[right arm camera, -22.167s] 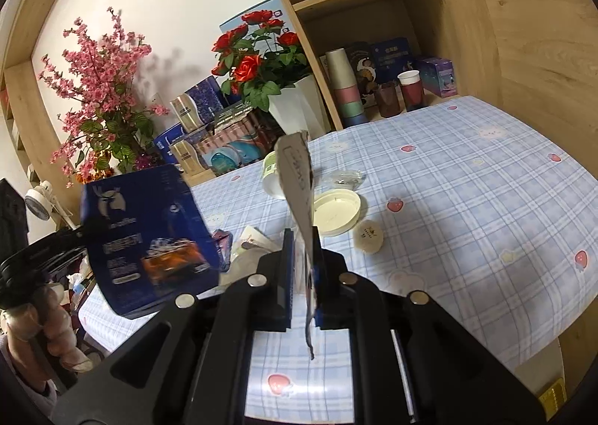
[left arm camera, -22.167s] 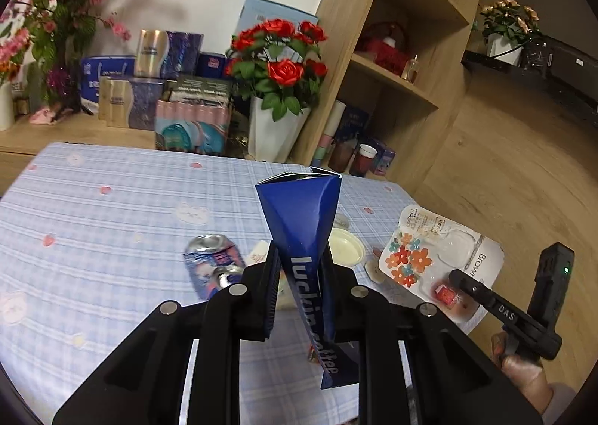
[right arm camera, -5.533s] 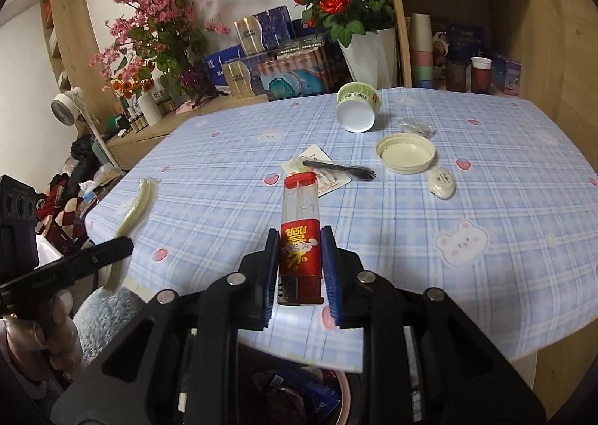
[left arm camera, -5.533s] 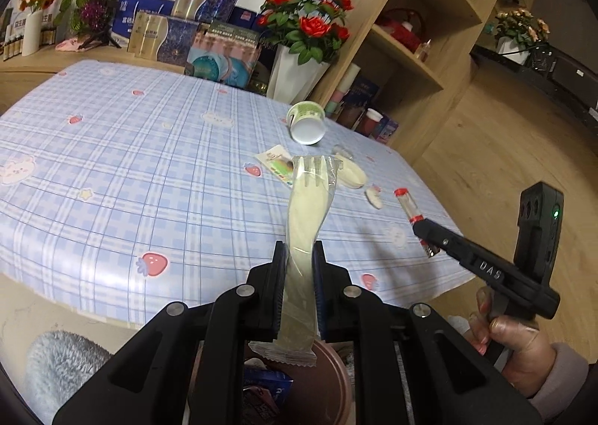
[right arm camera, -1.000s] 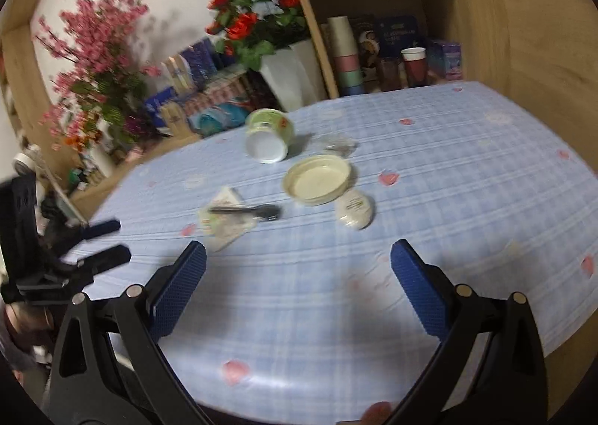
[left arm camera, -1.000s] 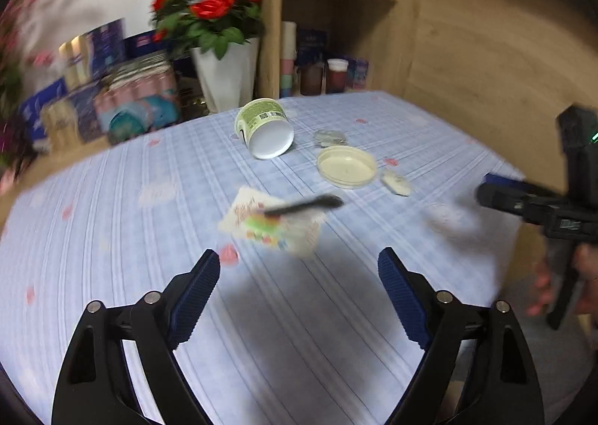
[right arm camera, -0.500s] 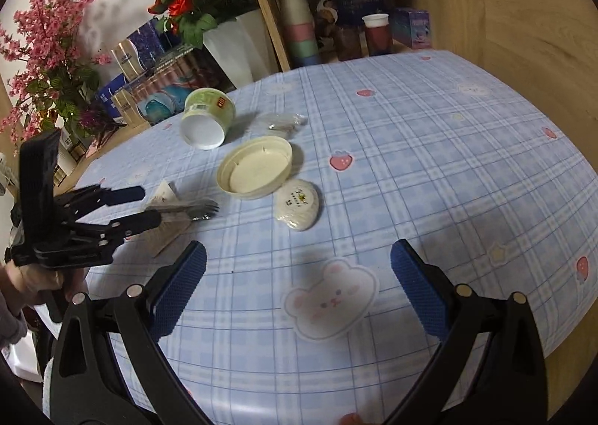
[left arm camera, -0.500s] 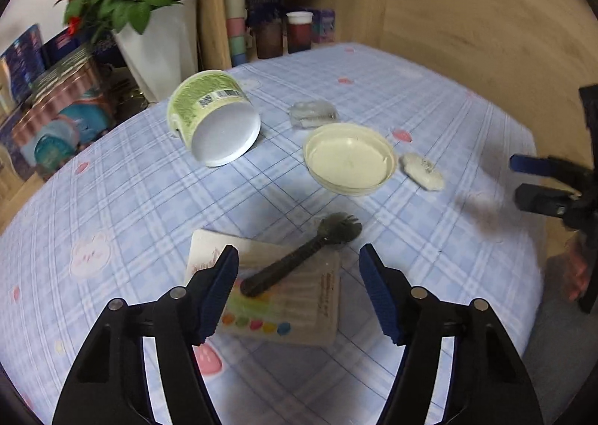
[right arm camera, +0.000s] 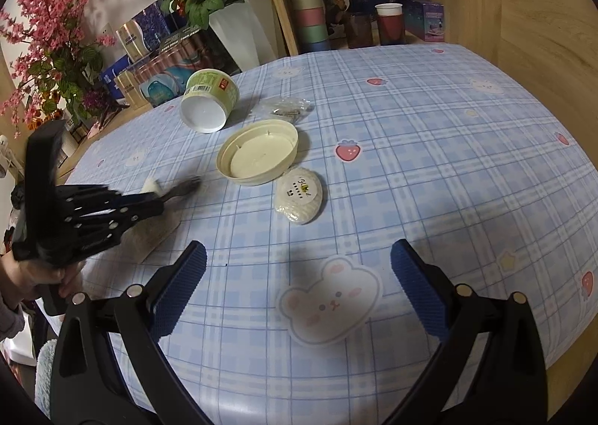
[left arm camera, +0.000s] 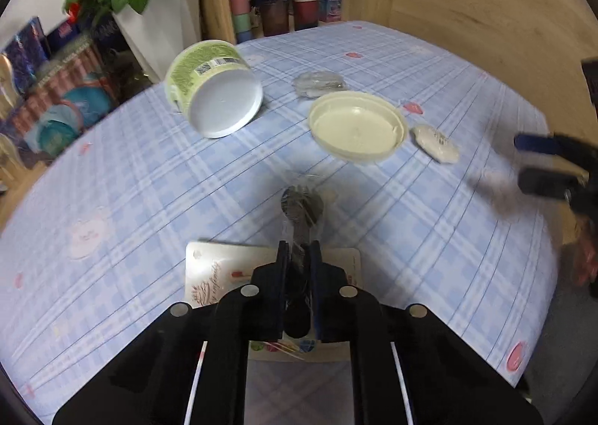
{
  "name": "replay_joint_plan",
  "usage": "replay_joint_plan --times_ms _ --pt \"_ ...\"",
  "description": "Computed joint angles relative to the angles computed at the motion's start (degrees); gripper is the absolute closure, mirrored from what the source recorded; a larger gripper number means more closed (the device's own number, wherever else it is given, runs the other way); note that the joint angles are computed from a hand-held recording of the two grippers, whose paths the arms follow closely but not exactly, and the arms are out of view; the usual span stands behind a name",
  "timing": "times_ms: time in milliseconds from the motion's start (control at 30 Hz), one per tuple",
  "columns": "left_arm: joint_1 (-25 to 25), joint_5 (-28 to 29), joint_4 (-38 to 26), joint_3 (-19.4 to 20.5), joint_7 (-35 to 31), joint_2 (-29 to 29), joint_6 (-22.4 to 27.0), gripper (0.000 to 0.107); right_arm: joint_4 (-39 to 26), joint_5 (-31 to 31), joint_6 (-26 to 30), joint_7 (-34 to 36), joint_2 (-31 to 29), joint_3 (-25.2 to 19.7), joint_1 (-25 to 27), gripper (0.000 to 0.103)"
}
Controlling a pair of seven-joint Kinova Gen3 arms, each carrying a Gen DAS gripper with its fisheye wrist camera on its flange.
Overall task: Collect trash
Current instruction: 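Grasp the white round packet with the right tool while the left holds the spork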
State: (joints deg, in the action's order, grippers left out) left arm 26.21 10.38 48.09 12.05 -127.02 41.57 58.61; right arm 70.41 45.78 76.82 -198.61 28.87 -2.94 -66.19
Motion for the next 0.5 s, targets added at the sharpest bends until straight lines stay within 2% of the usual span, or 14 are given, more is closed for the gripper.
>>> replay_joint_plan --times_ms 33,133,267,500 --pt "-1.12 0.86 2.03 0.69 0.69 -1.25 -1.34 0.097 0.19 -0.28 -0.38 0.75 -0.10 -0.17 0.49 0.007" --pt "-4.61 5.75 5.33 2.09 1.57 -3.51 -3.15 0.097 1.03 -2.01 -2.29 3.54 -0.70 -0.75 2.66 0.019" --pt "-8.67 11.14 9.93 3.76 2.12 -6.53 -6.10 0.097 3.75 -3.09 -7.46 4.33 -2.42 -0.81 5.42 0.027" --pt "-13.98 18.86 20.70 5.58 0.46 -12.91 -12.58 0.097 -2.73 -7.10 -5.26 15.23 1.35 -0.18 8.69 0.038"
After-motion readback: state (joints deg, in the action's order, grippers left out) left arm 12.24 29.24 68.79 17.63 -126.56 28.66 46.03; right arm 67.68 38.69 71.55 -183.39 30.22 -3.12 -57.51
